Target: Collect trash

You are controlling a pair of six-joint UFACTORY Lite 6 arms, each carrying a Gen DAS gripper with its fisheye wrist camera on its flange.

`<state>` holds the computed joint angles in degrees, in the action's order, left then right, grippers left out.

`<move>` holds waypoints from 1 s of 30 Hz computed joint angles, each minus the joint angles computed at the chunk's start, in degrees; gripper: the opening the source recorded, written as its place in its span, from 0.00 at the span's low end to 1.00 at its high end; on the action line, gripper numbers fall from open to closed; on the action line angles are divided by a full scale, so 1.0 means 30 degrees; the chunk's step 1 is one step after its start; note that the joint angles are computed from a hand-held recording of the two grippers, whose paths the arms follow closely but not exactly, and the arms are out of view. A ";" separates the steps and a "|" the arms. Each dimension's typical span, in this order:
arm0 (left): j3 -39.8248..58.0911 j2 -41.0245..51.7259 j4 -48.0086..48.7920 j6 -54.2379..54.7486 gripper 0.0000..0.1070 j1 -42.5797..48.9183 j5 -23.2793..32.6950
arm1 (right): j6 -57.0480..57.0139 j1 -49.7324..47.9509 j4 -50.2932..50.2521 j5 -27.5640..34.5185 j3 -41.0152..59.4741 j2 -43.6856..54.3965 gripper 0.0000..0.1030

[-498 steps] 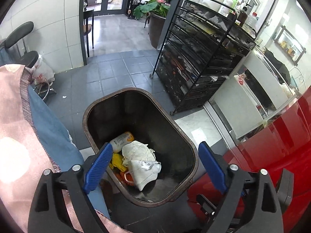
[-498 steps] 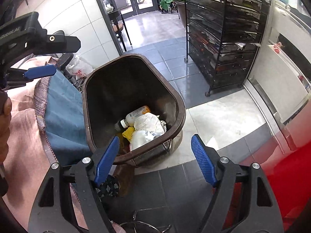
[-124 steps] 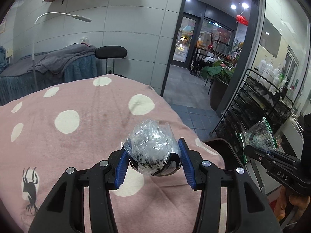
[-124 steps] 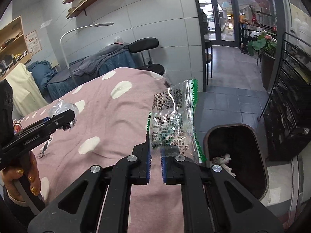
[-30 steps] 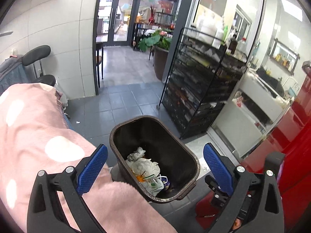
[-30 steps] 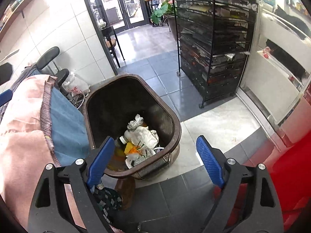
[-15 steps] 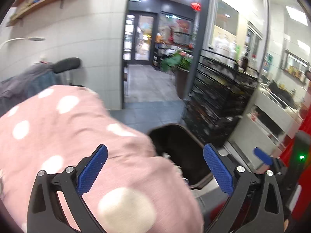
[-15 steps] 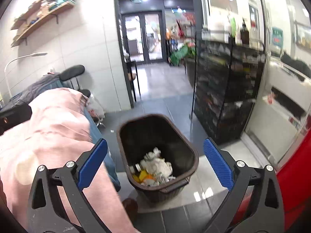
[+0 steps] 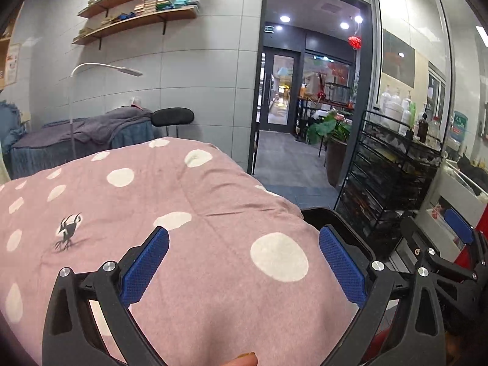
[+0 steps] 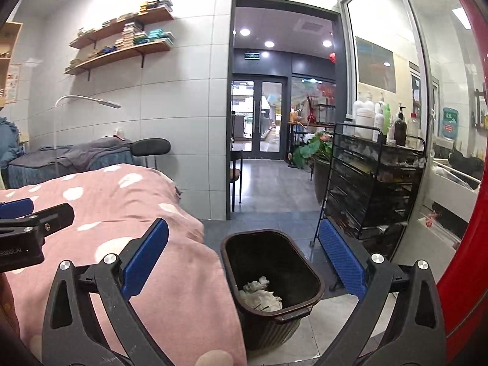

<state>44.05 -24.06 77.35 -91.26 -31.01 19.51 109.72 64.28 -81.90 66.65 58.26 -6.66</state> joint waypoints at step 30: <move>-0.4201 -0.4270 0.4338 -0.4801 0.91 -0.2279 0.3776 | 0.1072 0.2344 -0.0558 0.1524 -0.1094 -0.0113 0.95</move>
<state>31.45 -36.87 90.37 -105.66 -37.85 30.84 112.93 71.31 -83.58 71.22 54.98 -7.00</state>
